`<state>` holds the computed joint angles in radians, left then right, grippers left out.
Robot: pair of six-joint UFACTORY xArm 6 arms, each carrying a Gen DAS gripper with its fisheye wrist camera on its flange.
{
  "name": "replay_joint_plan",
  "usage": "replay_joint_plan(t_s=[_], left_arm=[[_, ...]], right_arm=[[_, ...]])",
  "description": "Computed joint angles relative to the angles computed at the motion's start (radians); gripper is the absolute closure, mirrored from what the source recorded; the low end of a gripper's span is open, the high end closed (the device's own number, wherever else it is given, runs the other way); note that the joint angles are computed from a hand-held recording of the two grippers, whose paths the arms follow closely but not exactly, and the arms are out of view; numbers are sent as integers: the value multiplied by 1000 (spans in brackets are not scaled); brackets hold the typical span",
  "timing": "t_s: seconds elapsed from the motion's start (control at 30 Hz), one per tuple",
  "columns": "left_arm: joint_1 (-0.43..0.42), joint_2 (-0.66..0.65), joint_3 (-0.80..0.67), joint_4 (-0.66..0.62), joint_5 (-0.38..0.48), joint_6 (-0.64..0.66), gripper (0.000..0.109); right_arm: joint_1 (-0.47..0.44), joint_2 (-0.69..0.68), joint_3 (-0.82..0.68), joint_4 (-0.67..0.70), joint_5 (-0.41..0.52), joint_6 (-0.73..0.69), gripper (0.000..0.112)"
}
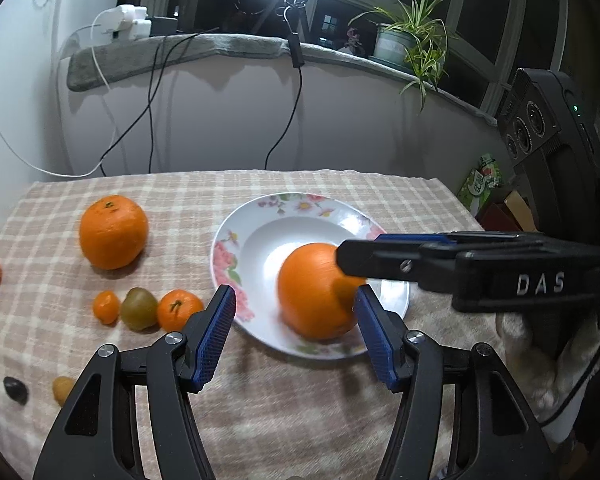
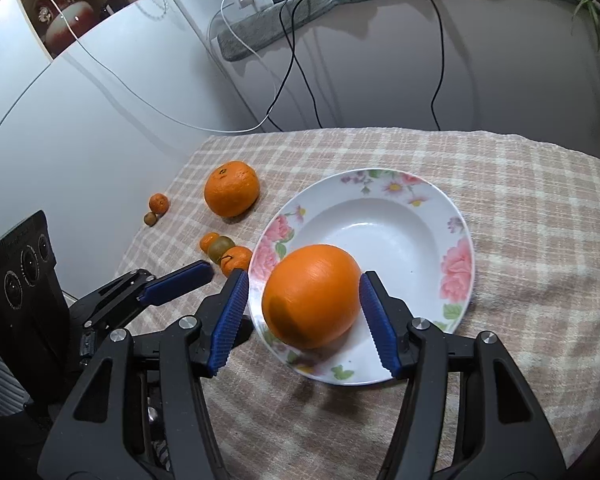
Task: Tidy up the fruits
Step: 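Carry the large orange with the right gripper onto the white plate and release, then grasp the dark plum with the right gripper while the left gripper grasps the kiwi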
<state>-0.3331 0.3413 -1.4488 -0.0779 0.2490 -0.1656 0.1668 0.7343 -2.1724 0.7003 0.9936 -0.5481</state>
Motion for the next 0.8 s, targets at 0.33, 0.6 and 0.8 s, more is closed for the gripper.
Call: replay_joint_plan(t_s=[0.33,0.6,0.8], left_arm=[[21,-86,121,76,-27,-81,48],[42,-132,182,147,-39,-159,48],[60,-182,243,249,-55,-256,48]], right_arm=[[7,-100,158,16,-112,-56,52],[6,-167,263,33,-171,-100,51],[14,-244,387,39,-237,-145,51]])
